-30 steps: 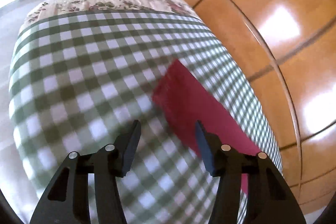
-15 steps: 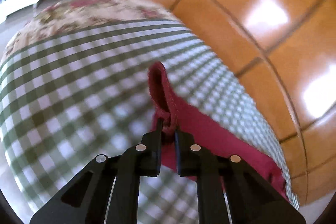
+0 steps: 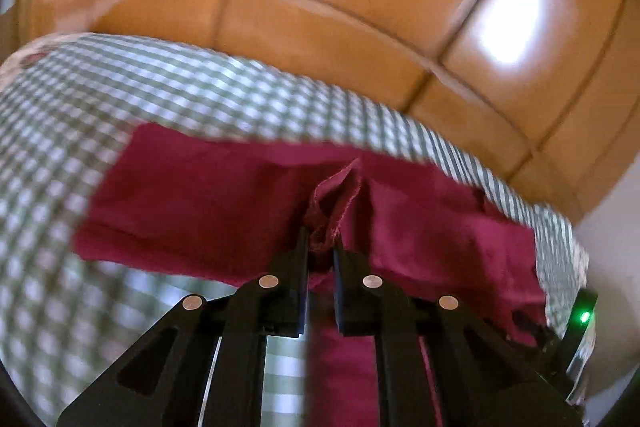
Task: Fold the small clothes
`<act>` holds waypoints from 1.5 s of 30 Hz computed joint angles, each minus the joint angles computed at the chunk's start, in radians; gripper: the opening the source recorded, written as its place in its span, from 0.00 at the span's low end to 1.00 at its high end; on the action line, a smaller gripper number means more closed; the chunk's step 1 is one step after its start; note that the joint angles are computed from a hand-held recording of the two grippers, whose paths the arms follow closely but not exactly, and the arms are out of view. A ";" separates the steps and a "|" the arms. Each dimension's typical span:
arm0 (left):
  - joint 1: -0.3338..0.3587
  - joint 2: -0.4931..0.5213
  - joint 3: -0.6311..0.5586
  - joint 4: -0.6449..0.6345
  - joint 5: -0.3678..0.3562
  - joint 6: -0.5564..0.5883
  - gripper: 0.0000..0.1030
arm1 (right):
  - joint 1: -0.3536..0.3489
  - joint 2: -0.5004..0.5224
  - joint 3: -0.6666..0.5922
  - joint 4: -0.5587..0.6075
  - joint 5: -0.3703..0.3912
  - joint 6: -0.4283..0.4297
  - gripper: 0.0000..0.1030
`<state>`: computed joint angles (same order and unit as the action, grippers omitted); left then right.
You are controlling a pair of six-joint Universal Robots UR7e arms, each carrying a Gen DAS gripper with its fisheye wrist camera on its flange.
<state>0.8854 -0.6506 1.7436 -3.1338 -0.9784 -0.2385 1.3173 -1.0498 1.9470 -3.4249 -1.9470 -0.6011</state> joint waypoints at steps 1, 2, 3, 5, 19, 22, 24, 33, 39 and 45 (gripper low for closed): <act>-0.005 0.017 -0.012 0.017 -0.004 0.008 0.09 | -0.001 -0.002 0.001 0.002 0.003 0.001 0.98; -0.008 0.025 -0.016 0.028 -0.002 0.012 0.10 | -0.001 -0.001 0.001 0.001 0.004 0.003 0.98; -0.015 0.031 -0.013 0.037 -0.002 0.017 0.21 | -0.002 -0.003 0.002 0.003 0.006 0.006 0.98; -0.015 0.024 0.002 0.037 -0.014 0.018 0.50 | -0.004 -0.009 0.001 0.019 0.012 0.014 0.98; -0.026 -0.089 0.208 -0.056 0.236 -0.029 0.60 | 0.075 0.001 -0.105 0.502 0.387 0.233 0.68; -0.037 -0.089 0.232 -0.048 0.320 -0.044 0.71 | 0.111 0.064 -0.167 0.551 0.393 0.255 0.68; -0.039 -0.089 0.243 -0.059 0.336 -0.036 0.71 | 0.126 0.097 -0.209 0.588 0.393 0.279 0.74; -0.041 -0.081 0.252 -0.052 0.376 -0.029 0.72 | 0.171 0.199 -0.315 0.625 0.315 0.306 0.44; -0.030 -0.087 0.250 -0.028 0.373 -0.049 0.72 | 0.198 0.192 -0.299 0.596 0.264 0.227 0.05; -0.033 -0.090 0.247 -0.023 0.376 -0.069 0.80 | 0.242 0.149 -0.255 0.522 0.271 0.127 0.05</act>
